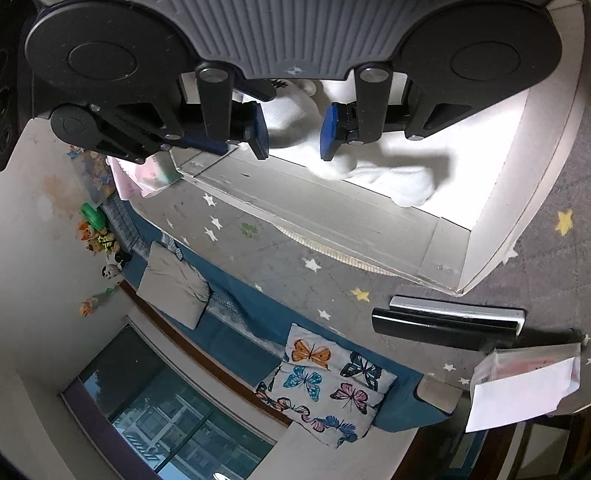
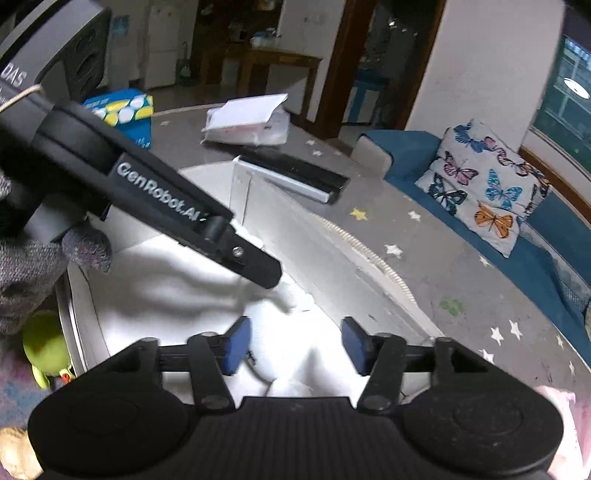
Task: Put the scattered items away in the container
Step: 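Open both grippers to drop the rabbit into the box, then withdraw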
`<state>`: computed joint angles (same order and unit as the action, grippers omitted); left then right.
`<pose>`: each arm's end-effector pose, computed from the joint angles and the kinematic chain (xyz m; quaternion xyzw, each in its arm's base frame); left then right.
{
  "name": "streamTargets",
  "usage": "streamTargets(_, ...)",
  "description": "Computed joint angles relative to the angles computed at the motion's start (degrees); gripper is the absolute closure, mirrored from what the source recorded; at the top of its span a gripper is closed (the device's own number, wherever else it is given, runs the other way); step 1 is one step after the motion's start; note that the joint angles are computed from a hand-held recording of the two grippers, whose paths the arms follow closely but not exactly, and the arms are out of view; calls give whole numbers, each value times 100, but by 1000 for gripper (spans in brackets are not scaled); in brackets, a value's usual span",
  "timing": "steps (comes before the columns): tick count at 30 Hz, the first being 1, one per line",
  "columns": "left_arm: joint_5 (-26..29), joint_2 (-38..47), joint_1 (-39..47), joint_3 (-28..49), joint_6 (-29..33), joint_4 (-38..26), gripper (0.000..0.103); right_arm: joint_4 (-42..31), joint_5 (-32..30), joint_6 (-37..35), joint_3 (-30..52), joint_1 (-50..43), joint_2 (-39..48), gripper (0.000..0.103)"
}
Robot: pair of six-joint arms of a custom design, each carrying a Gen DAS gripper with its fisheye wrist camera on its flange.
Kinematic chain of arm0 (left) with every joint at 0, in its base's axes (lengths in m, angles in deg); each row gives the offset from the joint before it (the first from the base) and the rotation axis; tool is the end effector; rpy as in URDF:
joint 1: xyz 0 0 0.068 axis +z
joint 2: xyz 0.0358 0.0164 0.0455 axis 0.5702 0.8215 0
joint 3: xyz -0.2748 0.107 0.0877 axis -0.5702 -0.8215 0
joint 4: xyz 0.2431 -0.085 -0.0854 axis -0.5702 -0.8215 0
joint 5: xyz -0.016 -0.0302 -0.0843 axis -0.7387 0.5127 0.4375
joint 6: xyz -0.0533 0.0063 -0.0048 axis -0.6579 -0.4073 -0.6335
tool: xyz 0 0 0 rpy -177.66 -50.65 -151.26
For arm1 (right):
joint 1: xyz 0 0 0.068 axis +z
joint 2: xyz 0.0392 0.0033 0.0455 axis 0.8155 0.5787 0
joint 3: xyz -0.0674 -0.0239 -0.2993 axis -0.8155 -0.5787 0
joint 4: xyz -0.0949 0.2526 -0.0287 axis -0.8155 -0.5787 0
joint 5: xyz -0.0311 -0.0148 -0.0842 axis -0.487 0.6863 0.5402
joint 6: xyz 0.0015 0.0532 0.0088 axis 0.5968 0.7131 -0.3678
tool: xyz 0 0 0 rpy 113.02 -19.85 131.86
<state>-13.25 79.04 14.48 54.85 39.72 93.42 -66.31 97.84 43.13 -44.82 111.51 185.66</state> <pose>0.2884 -0.1267 0.1563 0.1509 0.8866 -0.3489 0.2636 0.1859 0.2485 0.1371 -0.1479 0.9145 -0.0335 0.3752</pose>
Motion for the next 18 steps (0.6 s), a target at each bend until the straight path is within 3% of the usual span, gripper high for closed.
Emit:
streamTargets(8, 64, -684, 27, -303, 192, -215, 70, -551, 890, 1052, -183, 758, -608, 18)
streamTargets(18, 131, -1858, -12, -941, 416, -630, 70, -2530, 2066, 3186, 433, 2225, -529, 0)
